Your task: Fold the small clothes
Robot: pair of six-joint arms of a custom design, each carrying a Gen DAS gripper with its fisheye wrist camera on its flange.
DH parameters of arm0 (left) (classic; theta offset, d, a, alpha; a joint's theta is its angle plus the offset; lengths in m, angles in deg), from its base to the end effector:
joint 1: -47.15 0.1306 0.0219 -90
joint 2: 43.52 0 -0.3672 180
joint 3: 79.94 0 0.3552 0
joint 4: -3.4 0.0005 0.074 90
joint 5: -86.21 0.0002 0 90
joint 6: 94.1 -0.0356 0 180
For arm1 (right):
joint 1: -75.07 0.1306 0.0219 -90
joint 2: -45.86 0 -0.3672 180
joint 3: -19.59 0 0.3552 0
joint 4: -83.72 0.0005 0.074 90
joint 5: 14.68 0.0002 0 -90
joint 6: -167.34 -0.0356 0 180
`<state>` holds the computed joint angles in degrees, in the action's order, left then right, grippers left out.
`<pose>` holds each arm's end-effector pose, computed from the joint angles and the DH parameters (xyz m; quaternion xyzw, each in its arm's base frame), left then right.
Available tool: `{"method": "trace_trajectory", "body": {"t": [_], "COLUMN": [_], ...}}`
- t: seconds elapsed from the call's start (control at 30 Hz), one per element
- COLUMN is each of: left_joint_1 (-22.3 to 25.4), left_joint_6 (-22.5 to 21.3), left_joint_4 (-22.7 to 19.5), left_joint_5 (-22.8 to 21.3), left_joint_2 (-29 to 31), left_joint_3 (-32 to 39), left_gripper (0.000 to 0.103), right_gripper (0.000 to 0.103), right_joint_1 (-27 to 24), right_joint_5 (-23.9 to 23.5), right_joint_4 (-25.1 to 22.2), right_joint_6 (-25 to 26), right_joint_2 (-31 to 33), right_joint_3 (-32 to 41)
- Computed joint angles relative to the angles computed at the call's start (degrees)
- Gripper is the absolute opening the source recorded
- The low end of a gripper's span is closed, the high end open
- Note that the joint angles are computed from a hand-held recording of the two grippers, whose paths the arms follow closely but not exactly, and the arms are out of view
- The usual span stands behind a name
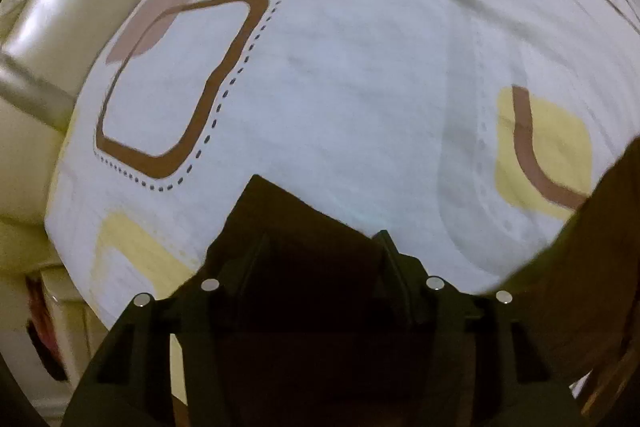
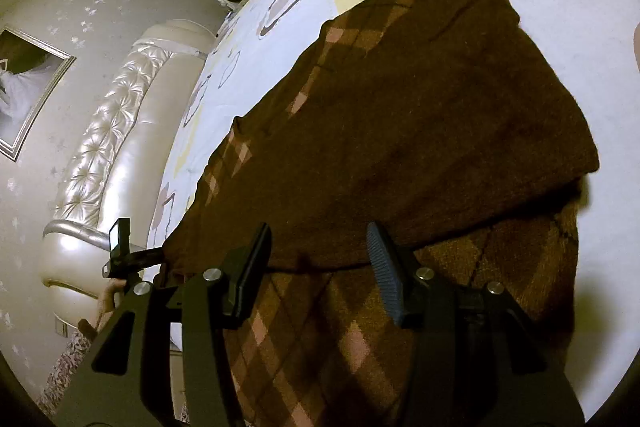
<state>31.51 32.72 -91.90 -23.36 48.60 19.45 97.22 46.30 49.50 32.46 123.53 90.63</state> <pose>0.3799 -0.0945 0.4350 -0.1840 0.9680 0.1449 0.0903 0.3417 0.1572 0.3794 0.0713 0.8837 0.4123 0.2099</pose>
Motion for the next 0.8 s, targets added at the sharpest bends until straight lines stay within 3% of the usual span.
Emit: {"method": "trace_trajectory", "body": {"t": [0.13, 0.2, 0.3, 0.4, 0.6, 0.8], "left_joint_1": [-0.14, 0.58, 1.49, 1.98, 1.67, -0.78], "left_joint_6": [-1.45, -1.59, -1.59, -1.87, -1.34, -1.28], "left_joint_4": [-0.81, -0.84, -0.12, 0.93, 1.46, -0.5], "left_joint_5": [-1.84, -1.2, 0.56, 1.75, 1.76, 0.99], "left_joint_2": [0.36, -0.13, -1.18, -2.85, -7.73, -9.19], "left_joint_3": [0.49, 0.35, -0.22, -0.52, 1.44, 9.74], "left_gripper": [0.05, 0.031, 0.017, 0.009, 0.007, 0.006], "right_gripper": [0.05, 0.05, 0.05, 0.05, 0.05, 0.051], "right_joint_1": [-0.1, -0.14, -0.1, -0.15, -0.13, 0.09], "right_joint_5": [-0.07, -0.04, 0.05, 0.05, 0.14, 1.11], "right_joint_4": [0.41, 0.58, 0.64, 0.68, 0.71, -0.11], "right_joint_6": [-0.13, -0.08, -0.21, -0.12, -0.1, -0.31], "right_joint_2": [0.0, -0.04, -0.06, -0.01, 0.0, -0.62], "right_joint_3": [-0.26, -0.39, -0.41, -0.43, -0.42, -0.05]}}
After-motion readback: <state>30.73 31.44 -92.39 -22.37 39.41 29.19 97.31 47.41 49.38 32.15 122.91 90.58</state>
